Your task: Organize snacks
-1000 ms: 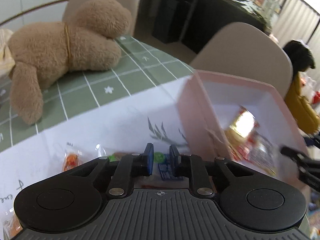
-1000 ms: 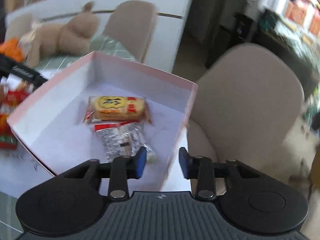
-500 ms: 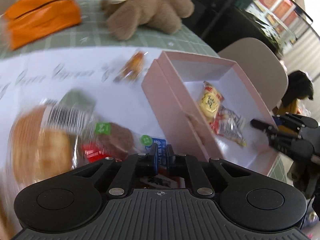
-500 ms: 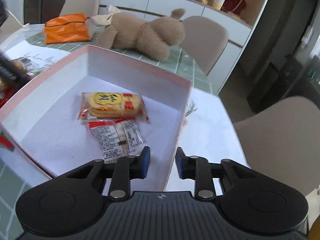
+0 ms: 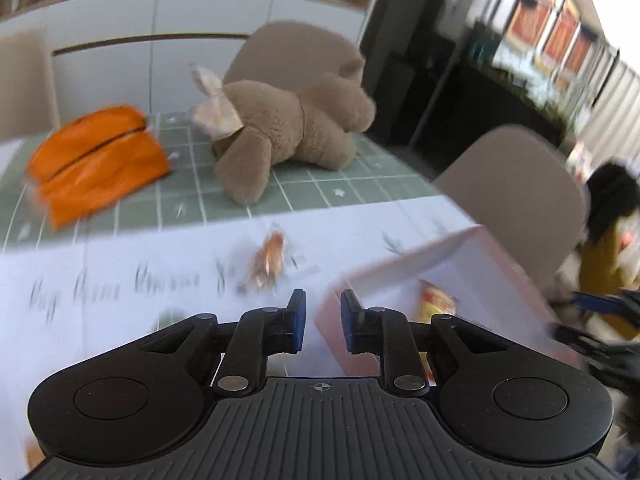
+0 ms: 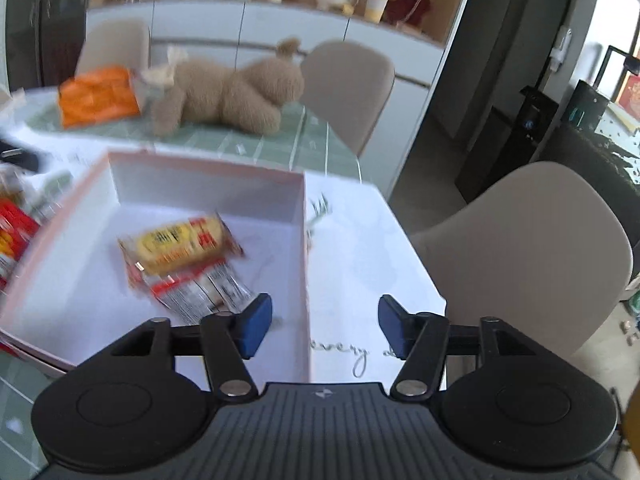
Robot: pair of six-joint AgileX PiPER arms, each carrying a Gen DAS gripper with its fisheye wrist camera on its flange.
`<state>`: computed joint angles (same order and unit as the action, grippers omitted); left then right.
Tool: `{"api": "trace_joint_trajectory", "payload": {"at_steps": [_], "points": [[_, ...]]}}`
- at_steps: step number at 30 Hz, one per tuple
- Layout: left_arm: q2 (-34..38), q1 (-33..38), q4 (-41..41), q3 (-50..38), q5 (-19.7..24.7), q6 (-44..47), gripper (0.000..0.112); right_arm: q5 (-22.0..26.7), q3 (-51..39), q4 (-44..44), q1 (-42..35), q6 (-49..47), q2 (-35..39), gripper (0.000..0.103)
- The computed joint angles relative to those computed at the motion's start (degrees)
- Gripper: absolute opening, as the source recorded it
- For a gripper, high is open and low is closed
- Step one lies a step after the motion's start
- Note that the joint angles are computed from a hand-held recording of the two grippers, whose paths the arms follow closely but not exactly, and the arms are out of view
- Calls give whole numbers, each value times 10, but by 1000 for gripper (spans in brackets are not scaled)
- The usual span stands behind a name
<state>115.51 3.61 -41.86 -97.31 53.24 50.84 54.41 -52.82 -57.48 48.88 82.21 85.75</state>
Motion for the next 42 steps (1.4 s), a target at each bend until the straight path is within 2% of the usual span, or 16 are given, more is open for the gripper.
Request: {"api": "trace_joint_trajectory", "payload": {"at_steps": [2,6,8,10,14,17,21,27,30,33,36,37,38,40,41,42], "points": [[66,-38,72,-99,-2,-74,22,9,-1,3,14,1,-11,60],[162,-80,185,-223,-10,-181,23,26,12,11,45,15,-37,61],[201,-79,183,-261,-1,-185,35,39,20,20,61,24,-46,61],[191,-71,163,-227,-26,-142,30,43,30,35,71,30,-52,61],[134,-51,136,-138,-39,-77,26,55,33,36,92,59,-51,62],[48,-11,65,-9,-44,2,25,21,42,40,106,75,-68,62],[-65,74,-8,137,0,72,25,-75,65,40,132,90,-77,62],[-217,224,-43,337,74,170,25,-166,20,24,127,56,18,62],[-272,283,-46,424,79,215,26,-247,-9,35,81,38,57,62],[-298,309,-37,493,61,240,27,-306,-75,118,44,-37,122,62],[-322,326,-53,544,36,269,29,-294,-160,154,44,-74,196,63],[-328,328,-49,549,33,270,30,-278,-188,144,53,-75,220,71],[-335,332,-45,549,39,270,30,-252,-212,123,64,-71,238,76],[-340,355,-50,540,69,285,30,-216,-249,81,82,-61,271,76],[-342,370,-56,532,85,293,30,-211,-253,79,85,-66,274,76],[-342,386,-63,523,98,299,30,-208,-253,99,84,-88,270,69]]}}
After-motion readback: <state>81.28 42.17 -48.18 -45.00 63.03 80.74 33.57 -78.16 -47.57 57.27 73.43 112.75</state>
